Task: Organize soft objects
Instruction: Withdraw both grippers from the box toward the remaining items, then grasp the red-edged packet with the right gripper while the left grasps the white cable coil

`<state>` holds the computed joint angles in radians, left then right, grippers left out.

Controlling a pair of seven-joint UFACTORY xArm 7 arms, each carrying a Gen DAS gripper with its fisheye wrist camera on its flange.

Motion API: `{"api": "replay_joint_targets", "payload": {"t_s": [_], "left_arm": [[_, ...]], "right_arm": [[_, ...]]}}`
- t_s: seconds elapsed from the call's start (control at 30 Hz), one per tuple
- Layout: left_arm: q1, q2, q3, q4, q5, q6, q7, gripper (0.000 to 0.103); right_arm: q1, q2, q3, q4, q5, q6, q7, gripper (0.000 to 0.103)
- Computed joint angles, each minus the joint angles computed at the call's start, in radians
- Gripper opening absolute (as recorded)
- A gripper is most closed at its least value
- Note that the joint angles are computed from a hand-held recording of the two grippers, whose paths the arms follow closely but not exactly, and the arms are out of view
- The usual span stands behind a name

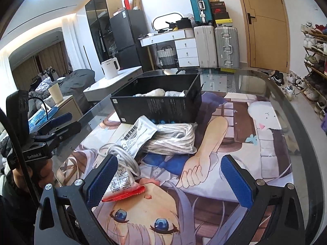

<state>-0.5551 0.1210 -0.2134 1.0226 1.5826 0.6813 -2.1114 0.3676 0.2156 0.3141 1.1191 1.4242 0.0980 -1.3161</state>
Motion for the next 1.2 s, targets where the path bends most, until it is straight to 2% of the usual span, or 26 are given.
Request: {"api": "replay_joint_targets", "payload": {"t_s": [0.3, 0.43, 0.6, 0.83, 0.97, 1.13, 1.2], "left_arm": [[-0.006, 0.02, 0.001, -0.006, 0.007, -0.012, -0.028, 0.103], [0.002, 0.029, 0.009, 0.002, 0.004, -0.062, -0.017, 0.103], [-0.004, 0.027, 0.009, 0.0, 0.004, -0.053, -0.012, 0.103], [0.001, 0.025, 0.013, -0.006, -0.017, -0.065, 0.003, 0.103], [0.004, 0.024, 0.013, -0.007, -0.02, -0.075, 0.009, 0.103], [0.007, 0.027, 0.016, -0.009, -0.036, -0.083, 0.021, 0.103], [0.01, 0.026, 0.019, -0.012, -0.032, -0.095, 0.012, 0.103]], "right_arm": [[0.0, 0.015, 0.015, -0.015, -0.155, 0.046, 0.096, 0.102], [0.02, 0.035, 0.022, -0.021, -0.297, 0.027, 0.202, 0.102], [0.002, 0.058, 0.066, -0.021, -0.385, 0.008, 0.276, 0.102], [0.018, 0.086, 0.067, -0.019, -0.582, -0.006, 0.458, 0.102], [0.073, 0.103, 0.006, -0.017, -0.745, -0.006, 0.618, 0.102], [0.034, 0.12, 0.045, -0.014, -0.813, -0.018, 0.684, 0.102], [0.0, 0.126, 0.082, -0.012, -0.826, -0.019, 0.685, 0.102]]}}
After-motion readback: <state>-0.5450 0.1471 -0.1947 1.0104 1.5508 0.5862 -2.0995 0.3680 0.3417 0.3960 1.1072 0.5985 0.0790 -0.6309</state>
